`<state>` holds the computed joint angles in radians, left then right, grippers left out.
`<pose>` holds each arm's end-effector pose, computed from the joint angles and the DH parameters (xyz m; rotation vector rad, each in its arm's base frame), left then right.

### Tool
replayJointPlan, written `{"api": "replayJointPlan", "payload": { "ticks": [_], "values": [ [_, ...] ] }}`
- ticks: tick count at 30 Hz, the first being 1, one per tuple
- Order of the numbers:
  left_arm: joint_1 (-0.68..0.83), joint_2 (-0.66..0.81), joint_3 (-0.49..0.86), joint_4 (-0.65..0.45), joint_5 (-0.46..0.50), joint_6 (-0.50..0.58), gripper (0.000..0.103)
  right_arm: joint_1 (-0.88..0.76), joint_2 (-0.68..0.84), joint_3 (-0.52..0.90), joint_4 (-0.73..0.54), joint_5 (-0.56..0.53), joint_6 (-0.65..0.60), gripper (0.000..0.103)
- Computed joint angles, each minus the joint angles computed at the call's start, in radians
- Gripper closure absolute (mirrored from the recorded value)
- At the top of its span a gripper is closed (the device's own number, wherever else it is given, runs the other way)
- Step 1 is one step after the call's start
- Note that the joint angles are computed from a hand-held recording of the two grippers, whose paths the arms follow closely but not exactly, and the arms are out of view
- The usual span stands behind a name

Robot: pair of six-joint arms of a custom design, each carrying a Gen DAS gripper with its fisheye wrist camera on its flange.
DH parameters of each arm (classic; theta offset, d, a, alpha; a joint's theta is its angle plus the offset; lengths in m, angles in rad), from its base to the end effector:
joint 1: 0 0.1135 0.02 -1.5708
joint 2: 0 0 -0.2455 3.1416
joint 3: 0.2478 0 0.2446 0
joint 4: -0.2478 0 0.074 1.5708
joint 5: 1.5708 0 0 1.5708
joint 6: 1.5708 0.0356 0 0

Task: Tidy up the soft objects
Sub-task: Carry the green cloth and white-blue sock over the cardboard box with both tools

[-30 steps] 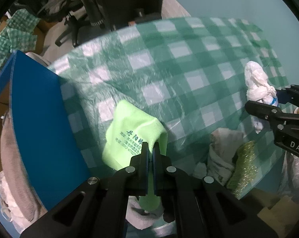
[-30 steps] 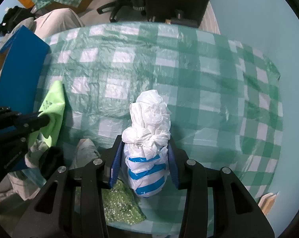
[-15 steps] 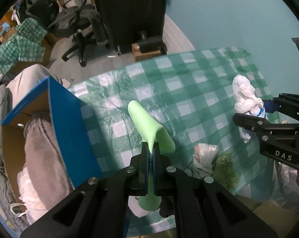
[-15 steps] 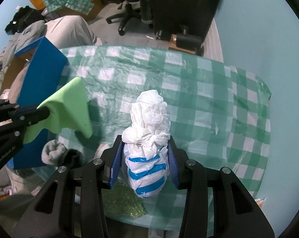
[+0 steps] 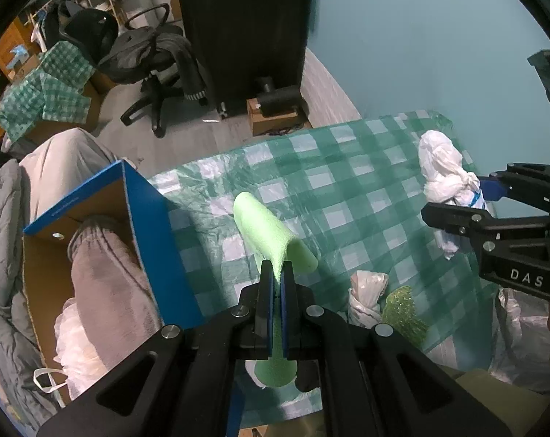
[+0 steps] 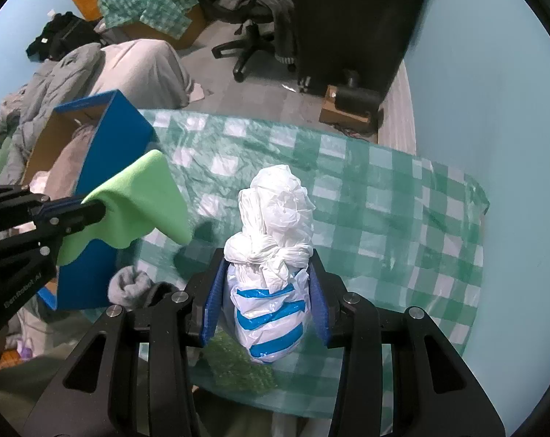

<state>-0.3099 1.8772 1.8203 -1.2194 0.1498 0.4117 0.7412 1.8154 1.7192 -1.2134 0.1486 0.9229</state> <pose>0.3469 -0.1166 0.2895 1.0300 2.6405 -0.1910 0.2613 0.2320 0.2831 0.2867 2.8393 0.1341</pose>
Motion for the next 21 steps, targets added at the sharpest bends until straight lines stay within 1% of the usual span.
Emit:
{"api": "replayJointPlan", "payload": {
  "ticks": [14, 21],
  "values": [
    [0.064, -0.008, 0.113, -0.059, 0.009, 0.031, 0.100, 0.000, 0.113, 0.264, -0.099, 0.007, -0.065, 0.062],
    [0.121, 0.007, 0.182, -0.097, 0.027, 0.042, 0.100, 0.004, 0.213, 0.456, -0.160, 0.008, -0.108, 0.062]
  ]
}}
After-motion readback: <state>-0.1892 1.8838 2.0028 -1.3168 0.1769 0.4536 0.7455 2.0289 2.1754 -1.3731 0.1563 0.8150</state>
